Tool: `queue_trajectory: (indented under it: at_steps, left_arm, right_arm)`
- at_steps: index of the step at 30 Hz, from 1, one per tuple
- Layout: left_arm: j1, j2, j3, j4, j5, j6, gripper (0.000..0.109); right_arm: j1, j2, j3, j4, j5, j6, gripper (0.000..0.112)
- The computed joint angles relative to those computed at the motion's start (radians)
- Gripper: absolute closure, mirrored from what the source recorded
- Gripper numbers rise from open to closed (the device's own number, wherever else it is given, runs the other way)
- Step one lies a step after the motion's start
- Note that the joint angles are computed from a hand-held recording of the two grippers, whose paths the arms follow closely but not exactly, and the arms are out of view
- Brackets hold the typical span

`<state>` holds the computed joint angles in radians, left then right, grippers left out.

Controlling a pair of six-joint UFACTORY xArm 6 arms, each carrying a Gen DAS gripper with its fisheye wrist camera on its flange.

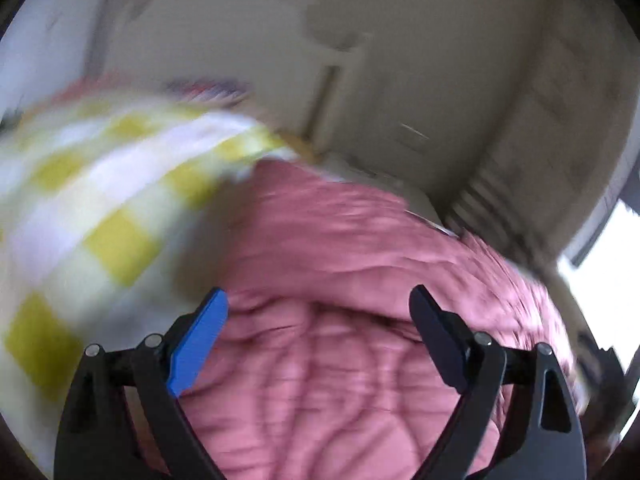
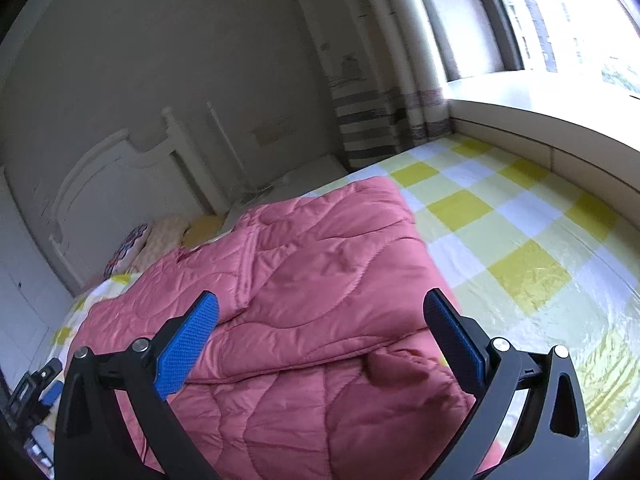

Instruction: Fold large clothes

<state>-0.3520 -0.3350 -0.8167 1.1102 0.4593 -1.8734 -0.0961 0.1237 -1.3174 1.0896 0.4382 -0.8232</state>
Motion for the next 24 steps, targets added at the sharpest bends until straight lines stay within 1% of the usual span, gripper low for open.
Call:
queue_trajectory:
  at_steps: [1,2,3,4,5,7,9,10,11,12,14,15,16,17,18,19,20,21,22,23,24]
  left_arm:
    - [0.033,-0.007,0.014,-0.033,-0.027,-0.016,0.020]
    - [0.060,-0.030,0.045,-0.044,-0.050,-0.074,0.020]
    - [0.073,-0.048,0.062,-0.016,-0.048,-0.138,0.020]
    - [0.074,-0.063,0.075,-0.008,-0.030,-0.159,0.020]
    - [0.068,-0.067,0.076,-0.013,-0.004,-0.164,0.019]
    - [0.083,-0.053,0.075,-0.034,-0.036,-0.143,0.019]
    - [0.073,-0.043,0.060,-0.048,-0.016,-0.105,0.019]
    - [0.076,-0.036,0.050,-0.050,-0.011,-0.087,0.019]
    - [0.061,-0.025,0.032,-0.043,0.011,-0.077,0.018]
    - [0.050,-0.020,0.021,-0.040,0.028,-0.065,0.018]
    - [0.030,0.011,-0.012,-0.036,0.057,-0.038,0.018]
    - [0.027,0.020,-0.021,-0.038,0.062,-0.021,0.018]
    - [0.012,0.011,-0.016,-0.043,0.076,-0.011,0.018]
    - [0.003,0.011,-0.019,-0.052,0.086,0.006,0.018]
    - [-0.003,0.011,-0.020,-0.059,0.092,0.020,0.017]
    - [-0.006,0.012,-0.020,-0.059,0.094,0.022,0.017]
    - [-0.005,0.014,-0.022,-0.060,0.093,0.024,0.017]
    - [-0.005,0.014,-0.021,-0.059,0.092,0.022,0.017]
    - [-0.004,0.015,-0.021,-0.062,0.094,0.022,0.016]
    - [-0.003,0.016,-0.022,-0.070,0.097,0.025,0.015]
    - [-0.002,0.016,-0.021,-0.077,0.096,0.028,0.015]
  right_arm:
    - [-0.003,0.004,-0.010,-0.034,0.040,0.027,0.014]
    - [-0.008,0.013,-0.032,-0.077,0.108,0.070,0.014]
    - [-0.011,0.022,-0.052,-0.106,0.155,0.105,0.014]
    - [-0.009,0.039,-0.086,-0.149,0.208,0.164,0.014]
    - [-0.005,0.055,-0.112,-0.181,0.240,0.208,0.014]
    - [0.006,0.119,-0.215,-0.258,0.321,0.324,0.014]
    - [0.026,0.166,-0.284,-0.293,0.338,0.376,0.014]
    - [0.041,0.207,-0.342,-0.313,0.364,0.399,0.014]
    - [0.048,0.236,-0.381,-0.331,0.387,0.422,0.014]
    - [0.063,0.271,-0.420,-0.371,0.400,0.475,0.014]
    - [0.085,0.291,-0.429,-0.414,0.368,0.524,0.015]
    - [0.099,0.280,-0.403,-0.422,0.322,0.517,0.031]
    - [0.110,0.265,-0.373,-0.433,0.272,0.515,0.068]
    - [0.117,0.235,-0.320,-0.425,0.211,0.513,0.076]
    - [0.115,0.209,-0.279,-0.374,0.176,0.484,0.088]
    - [0.111,0.184,-0.245,-0.328,0.156,0.454,0.091]
    - [0.103,0.149,-0.199,-0.288,0.137,0.428,0.091]
    - [0.097,0.131,-0.175,-0.284,0.131,0.426,0.091]
    - [0.093,0.122,-0.164,-0.306,0.136,0.432,0.091]
    - [0.090,0.121,-0.165,-0.356,0.157,0.442,0.090]
    - [0.094,0.125,-0.168,-0.448,0.166,0.481,0.090]
